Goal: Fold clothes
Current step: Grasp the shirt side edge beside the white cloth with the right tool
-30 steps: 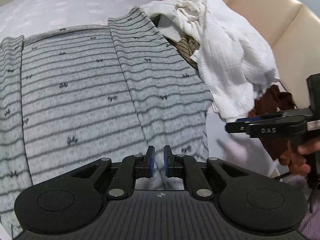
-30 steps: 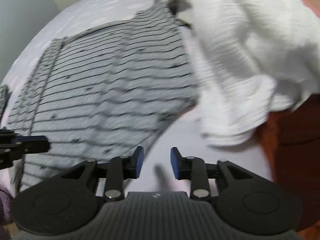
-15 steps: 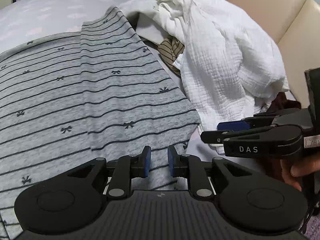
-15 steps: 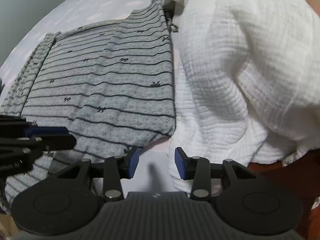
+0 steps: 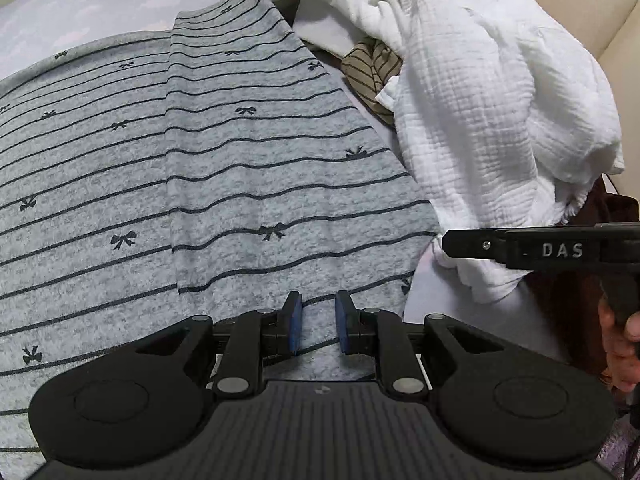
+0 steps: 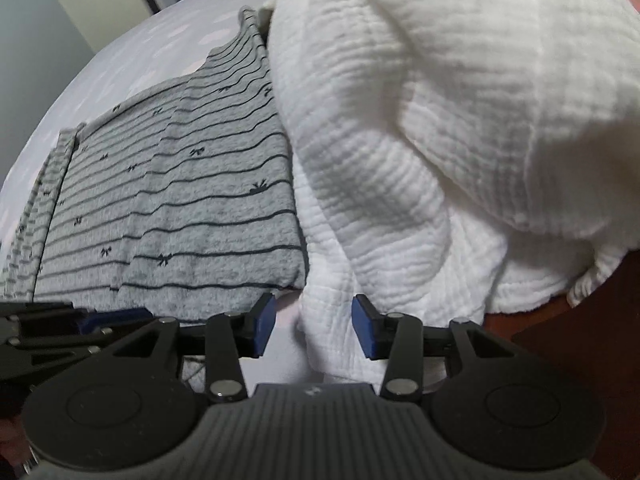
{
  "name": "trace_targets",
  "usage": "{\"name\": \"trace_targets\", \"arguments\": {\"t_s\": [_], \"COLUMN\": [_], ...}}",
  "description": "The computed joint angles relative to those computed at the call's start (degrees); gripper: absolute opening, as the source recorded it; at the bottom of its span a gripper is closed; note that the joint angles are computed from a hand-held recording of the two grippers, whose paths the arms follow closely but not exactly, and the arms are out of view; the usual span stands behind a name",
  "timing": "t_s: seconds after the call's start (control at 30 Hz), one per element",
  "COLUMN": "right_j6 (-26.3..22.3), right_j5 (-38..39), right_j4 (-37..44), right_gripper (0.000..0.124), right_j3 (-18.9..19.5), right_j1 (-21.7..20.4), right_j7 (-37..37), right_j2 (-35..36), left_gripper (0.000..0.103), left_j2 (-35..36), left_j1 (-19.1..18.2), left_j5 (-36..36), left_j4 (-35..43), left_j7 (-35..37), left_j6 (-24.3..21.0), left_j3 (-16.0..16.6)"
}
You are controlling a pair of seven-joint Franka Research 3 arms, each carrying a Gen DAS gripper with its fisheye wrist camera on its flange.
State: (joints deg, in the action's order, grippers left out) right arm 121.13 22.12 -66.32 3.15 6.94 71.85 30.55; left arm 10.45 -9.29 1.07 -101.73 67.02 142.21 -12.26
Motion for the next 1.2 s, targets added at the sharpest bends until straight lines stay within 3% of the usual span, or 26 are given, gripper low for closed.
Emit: {"name": "trace_targets", "arguments": {"t_s": [0.43,0.63,0.73,0.8,0.83,0.87,1.2], "right_j6": [-6.0,-7.9,-6.4,-4.6,-4.0,-3.5,-1.3], "right_j5": [6.1,4.2,3.4,2.2,1.4,0.7,-2.7], "right_j4": [4.3,10.0,10.9,10.1,10.3,10.6,10.8], "right_gripper": [0.044,0.042,0.041,0.034,0.022,0.018,0.014], "right_j3": [1.9,0.8,1.0,0.8,0.7,0.6,0.2], "right_j1": [-1.1,0.0,0.5,1.1,1.6,2.1,3.9], "right_j7": [4.3,14.4,15.8,15.8,16.1,16.4,17.9], "right_j2": [2.2,7.2,8.0,7.6,7.8,8.1,7.1], "left_gripper": [0.015,0.015,0.015,0.015,0.015,0.015,0.015], "left_j2": [-2.5,-4.8,-6.0,-7.0,-7.3,-7.6,-13.1], "left_j1": [0.5,0.6,1.0,1.4,1.5,1.7,1.7], "left_j5": [-1.2,1.1,0.8,-1.4,-2.3,-3.3,-14.3], "left_j4": [-3.0,-5.1,-6.4,-7.6,-8.2,-8.8,-16.0], "left_j7": [0.9,0.6,0.8,2.3,2.9,3.5,9.3], "left_j6": [0.7,-0.1,-0.4,-0.5,-0.6,-0.5,2.9], "left_j3": [0.2,0.9,1.3,1.3,1.4,1.5,2.8]}}
